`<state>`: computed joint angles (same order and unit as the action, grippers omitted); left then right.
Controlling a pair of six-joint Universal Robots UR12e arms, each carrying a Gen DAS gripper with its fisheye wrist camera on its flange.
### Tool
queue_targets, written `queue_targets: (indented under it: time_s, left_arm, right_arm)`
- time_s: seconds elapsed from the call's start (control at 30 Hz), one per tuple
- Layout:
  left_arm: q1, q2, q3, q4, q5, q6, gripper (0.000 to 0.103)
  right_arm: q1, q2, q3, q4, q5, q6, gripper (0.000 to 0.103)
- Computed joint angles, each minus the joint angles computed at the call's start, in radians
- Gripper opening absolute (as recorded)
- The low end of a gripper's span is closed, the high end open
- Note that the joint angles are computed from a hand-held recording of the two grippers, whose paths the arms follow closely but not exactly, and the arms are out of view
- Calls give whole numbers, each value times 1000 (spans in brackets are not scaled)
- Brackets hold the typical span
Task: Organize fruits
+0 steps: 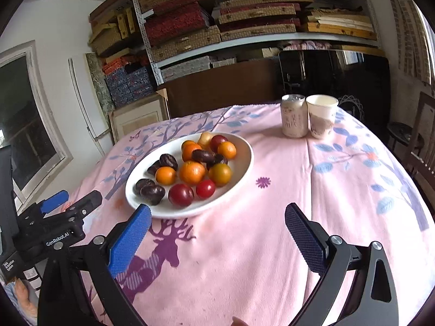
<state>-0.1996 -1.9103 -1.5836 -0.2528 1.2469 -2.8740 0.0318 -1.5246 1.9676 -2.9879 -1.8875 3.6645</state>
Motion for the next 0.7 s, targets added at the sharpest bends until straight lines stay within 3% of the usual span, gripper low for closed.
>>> queue_targets:
  time_s: [0.17, 0.47, 0.7]
  left_arm:
    - [4, 25, -57, 106, 12, 1, 98]
    - [26, 26, -40, 21, -102, -22, 98]
    - [18, 27, -46, 39, -71, -9, 98]
  right_arm:
    - [5, -13, 33, -64, -4, 9, 100]
    - [21, -2, 12, -16, 6, -25, 100]
    - [51, 15, -10, 15, -49, -79, 100]
